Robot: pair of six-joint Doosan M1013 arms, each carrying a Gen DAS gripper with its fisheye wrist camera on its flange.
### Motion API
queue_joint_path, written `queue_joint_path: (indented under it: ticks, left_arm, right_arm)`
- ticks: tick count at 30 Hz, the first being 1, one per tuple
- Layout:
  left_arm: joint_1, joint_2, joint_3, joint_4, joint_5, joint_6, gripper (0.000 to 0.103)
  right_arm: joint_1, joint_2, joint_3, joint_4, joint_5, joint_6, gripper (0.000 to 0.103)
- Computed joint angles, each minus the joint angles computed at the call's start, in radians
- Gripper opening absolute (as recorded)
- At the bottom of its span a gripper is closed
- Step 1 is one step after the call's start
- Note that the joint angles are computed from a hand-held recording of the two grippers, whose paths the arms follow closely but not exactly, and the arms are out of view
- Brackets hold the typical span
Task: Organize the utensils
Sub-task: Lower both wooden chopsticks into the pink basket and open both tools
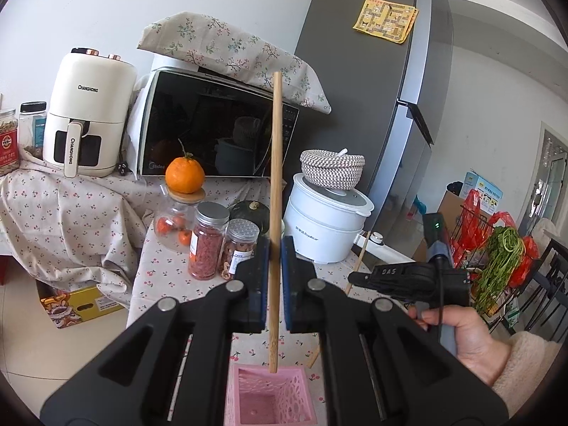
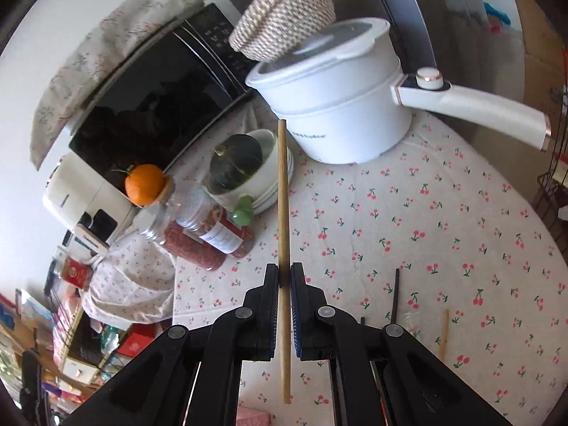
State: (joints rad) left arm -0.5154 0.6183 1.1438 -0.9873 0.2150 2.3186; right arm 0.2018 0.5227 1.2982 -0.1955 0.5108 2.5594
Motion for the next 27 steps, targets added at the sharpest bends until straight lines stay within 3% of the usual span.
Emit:
queue_joint_path:
  ticks: [10,19,21,23,27]
  left_arm:
    - [-0.008,-0.004,0.038,-0.043,-0.007,0.151,0.008]
    - [-0.007,0.023,0.006,0.244,0.045,-0.117,0.008]
    - [-0.009,0.024,-0.002,0.335,0.066,-0.212,0.018]
    - [-0.009,0.023,-0.008,0.419,0.085,-0.314,0.038]
    - [-0.005,0.010,-0.009,0.531,0.127,-0.479,0.053]
  right_arm:
    - [0.075,-0.153,0.172,-0.456,-0.192,0.327,0.007]
    - [0.120,-0.196,0.228,-0.926,-0.264,0.699,0.007]
    - [0.126,-0.193,0.226,-0.995,-0.272,0.751,0.007]
    - [0.132,-0.187,0.222,-1.012,-0.281,0.763,0.007]
    - [0.145,-0.168,0.205,-0.986,-0.291,0.712,0.007]
